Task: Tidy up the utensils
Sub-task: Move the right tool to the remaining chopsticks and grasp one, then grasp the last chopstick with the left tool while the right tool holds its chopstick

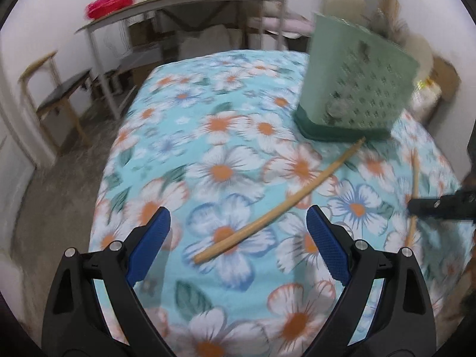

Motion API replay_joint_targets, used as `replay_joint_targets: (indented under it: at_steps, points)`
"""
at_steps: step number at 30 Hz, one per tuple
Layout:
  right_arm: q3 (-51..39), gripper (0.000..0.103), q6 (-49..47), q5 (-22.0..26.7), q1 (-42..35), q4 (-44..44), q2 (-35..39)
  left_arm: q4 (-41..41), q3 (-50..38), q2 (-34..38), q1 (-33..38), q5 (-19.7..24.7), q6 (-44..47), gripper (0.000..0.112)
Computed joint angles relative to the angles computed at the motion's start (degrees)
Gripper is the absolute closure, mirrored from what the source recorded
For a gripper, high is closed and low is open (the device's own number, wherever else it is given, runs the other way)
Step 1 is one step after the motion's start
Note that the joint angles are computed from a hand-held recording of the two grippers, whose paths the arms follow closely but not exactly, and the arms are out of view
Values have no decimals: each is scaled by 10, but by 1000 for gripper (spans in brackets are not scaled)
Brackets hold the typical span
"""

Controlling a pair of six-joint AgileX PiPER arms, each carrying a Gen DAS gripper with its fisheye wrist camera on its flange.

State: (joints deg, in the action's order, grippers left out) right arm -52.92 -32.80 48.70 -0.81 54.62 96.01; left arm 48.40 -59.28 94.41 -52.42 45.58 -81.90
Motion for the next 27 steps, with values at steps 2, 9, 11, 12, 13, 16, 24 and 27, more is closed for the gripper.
replay_joint_targets:
  at_steps: [2, 9, 11, 12, 13, 16, 24, 27]
  points:
    - [10, 87, -8, -2, -11, 6, -4, -8, -22, 24, -2, 4, 46, 25]
    - [4, 88, -8, -24, -1, -10, -6, -57, -69, 62, -12, 7, 153, 77]
    - [-2, 88, -11, -22, -2, -14, -3, -70, -74, 62, -14, 10, 150, 89]
    - [-5, 88, -12, -21, 0, -17, -2, -74, -75, 62, -15, 11, 147, 90]
    - [-7, 88, -11, -19, 2, -22, -3, -77, -74, 60, -19, 14, 139, 91]
    - [-12, 88, -3, -22, 11, -43, -10, -97, -60, 44, -29, 5, 111, 94]
    - [28, 88, -53, 18, -44, -82, -64, -128, 61, -58, -79, -73, -83, 106]
    - [41, 88, -75, 22, -48, -95, -82, -98, 110, -92, -117, -85, -208, 107]
